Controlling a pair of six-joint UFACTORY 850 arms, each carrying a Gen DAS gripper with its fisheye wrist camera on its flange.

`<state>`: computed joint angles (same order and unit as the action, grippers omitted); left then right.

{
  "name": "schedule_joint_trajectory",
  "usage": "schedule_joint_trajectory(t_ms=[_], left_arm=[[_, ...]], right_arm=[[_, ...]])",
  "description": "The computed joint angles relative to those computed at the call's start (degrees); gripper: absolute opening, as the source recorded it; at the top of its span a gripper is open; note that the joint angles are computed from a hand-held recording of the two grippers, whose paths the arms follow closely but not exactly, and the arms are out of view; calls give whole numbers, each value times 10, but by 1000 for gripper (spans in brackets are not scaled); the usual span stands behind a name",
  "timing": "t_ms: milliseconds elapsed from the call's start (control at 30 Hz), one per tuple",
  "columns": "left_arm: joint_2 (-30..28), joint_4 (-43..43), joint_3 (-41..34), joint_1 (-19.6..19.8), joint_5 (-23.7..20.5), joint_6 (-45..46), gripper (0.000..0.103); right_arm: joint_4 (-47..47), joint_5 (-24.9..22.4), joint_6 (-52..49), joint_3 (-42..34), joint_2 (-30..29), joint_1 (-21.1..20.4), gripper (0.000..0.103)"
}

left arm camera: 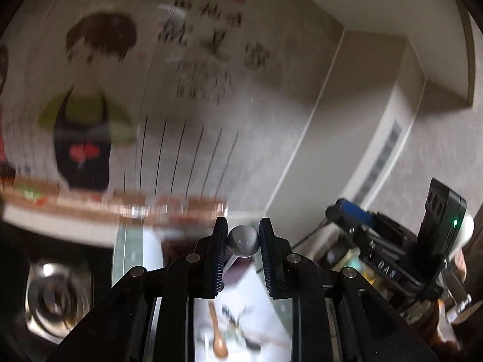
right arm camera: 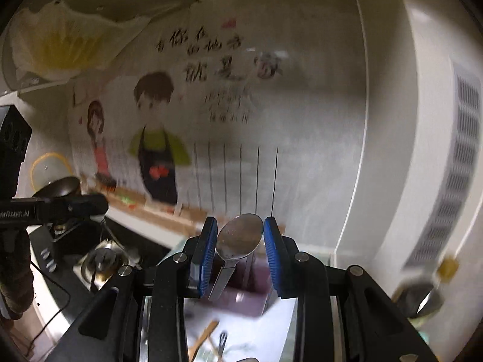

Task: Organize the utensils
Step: 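Carry both utensils over the purple holder, lower them in and open both tools, then grasp the wooden spoon by its handle with the right tool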

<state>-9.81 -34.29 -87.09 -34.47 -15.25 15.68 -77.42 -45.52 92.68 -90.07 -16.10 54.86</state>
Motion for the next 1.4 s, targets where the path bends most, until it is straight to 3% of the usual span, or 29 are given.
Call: schedule_joint_trajectory(t_ms=[200, 300, 467, 700, 833, 900, 1000, 1067, 1200, 1400], left_arm=[[-85, -103, -98, 32, -38, 77, 22], [-128, -93, -131, 38, -42, 64, 22], [-198, -75, -182, 51, -97, 23, 22], [-273, -25, -226, 56, -149, -41, 22], [-292, -71, -226, 60, -159, -3, 22], [-300, -87, -227, 61, -157, 15, 24], [-303, -91, -225, 61, -151, 22, 29], [-289, -99, -209, 62, -131, 26, 33], [-247, -104, -163, 62, -94, 26, 34], [-154, -41, -46, 41, -31, -2, 35]], right_arm=[[52, 6, -65, -81, -54, -43, 29], [73, 21, -80, -93, -77, -61, 29], [179, 54, -162, -140, -136, -95, 29], [311, 60, -291, -196, -207, -118, 29], [405, 58, -364, -220, -239, -131, 31], [438, 87, -372, -207, -238, -140, 32], [565, 141, -449, -190, -234, -162, 32], [552, 161, -423, -168, -219, -163, 32], [416, 198, -299, -111, -168, -147, 32], [296, 190, -176, -35, -94, -119, 32]])
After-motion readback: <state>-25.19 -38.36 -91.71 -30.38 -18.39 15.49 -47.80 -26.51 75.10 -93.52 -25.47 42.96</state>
